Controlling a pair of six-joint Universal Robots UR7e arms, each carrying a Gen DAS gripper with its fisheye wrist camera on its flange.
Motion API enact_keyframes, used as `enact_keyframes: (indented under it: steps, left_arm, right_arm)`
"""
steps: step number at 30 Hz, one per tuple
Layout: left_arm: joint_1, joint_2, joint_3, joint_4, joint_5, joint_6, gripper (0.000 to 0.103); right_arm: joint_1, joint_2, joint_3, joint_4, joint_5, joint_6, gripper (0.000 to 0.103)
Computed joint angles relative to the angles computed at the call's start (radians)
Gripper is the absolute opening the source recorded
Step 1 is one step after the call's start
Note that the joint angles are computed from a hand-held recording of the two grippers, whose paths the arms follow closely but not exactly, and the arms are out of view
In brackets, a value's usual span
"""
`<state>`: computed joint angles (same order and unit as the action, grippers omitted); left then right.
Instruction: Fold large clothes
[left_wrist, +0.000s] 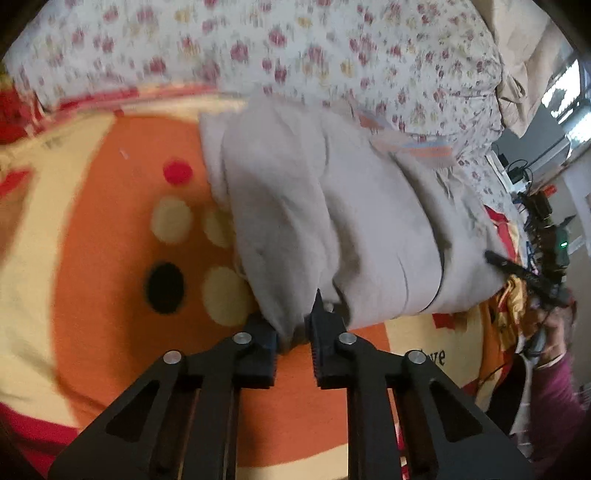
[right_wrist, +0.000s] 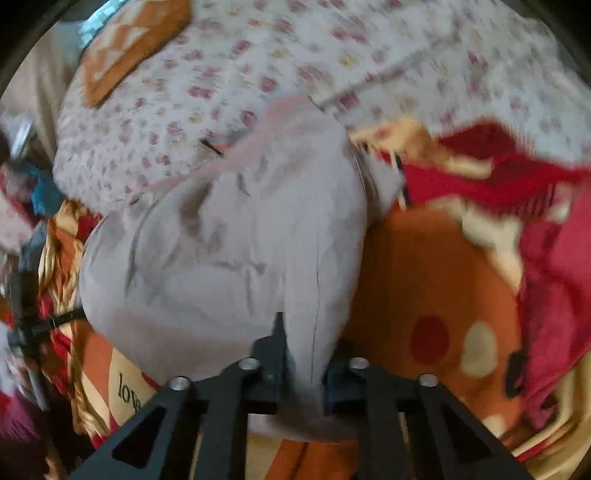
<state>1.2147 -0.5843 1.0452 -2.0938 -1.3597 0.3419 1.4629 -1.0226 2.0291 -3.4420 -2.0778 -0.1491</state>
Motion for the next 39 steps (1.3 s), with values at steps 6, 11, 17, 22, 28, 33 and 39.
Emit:
enact_keyframes:
  steps: [6,11,17,22,28,33,39]
  left_arm:
    - [0.015,-0.021,0.056,-0.118,0.054,0.014,0.011]
    - [0.030,-0.014,0.056,-0.127,0.045,-0.043,0.012]
    - [-0.002,-0.074,0.094,-0.172,0.009,-0.064,0.053]
    - [-0.034,-0.051,0.089,-0.236,-0.002,-0.073,0.057]
    - [-0.072,0.086,0.016,-0.297,0.196,-0.057,0.057]
    - [-0.053,0.170,-0.084,-0.264,0.248,-0.103,0.059]
    - [-0.056,0.172,-0.079,-0.280,0.261,-0.089,0.061]
  right_arm:
    - [0.032,-0.030,0.013,-0.088,-0.114,-0.054,0.002]
    - [-0.020,0.004,-0.004,-0.002,-0.141,0.041,0.002]
    - [0.089,0.002,-0.010,-0.167,-0.236,-0.022,0.038]
    - [0.138,0.089,-0.144,-0.011,-0.105,-0.091,0.039]
    - [0.121,0.303,-0.440,0.211,-0.097,-0.119,0.039]
    - [0.099,0.461,-0.695,0.224,-0.235,-0.162,0.039]
    - [0.061,0.440,-0.740,0.292,-0.169,-0.043,0.039]
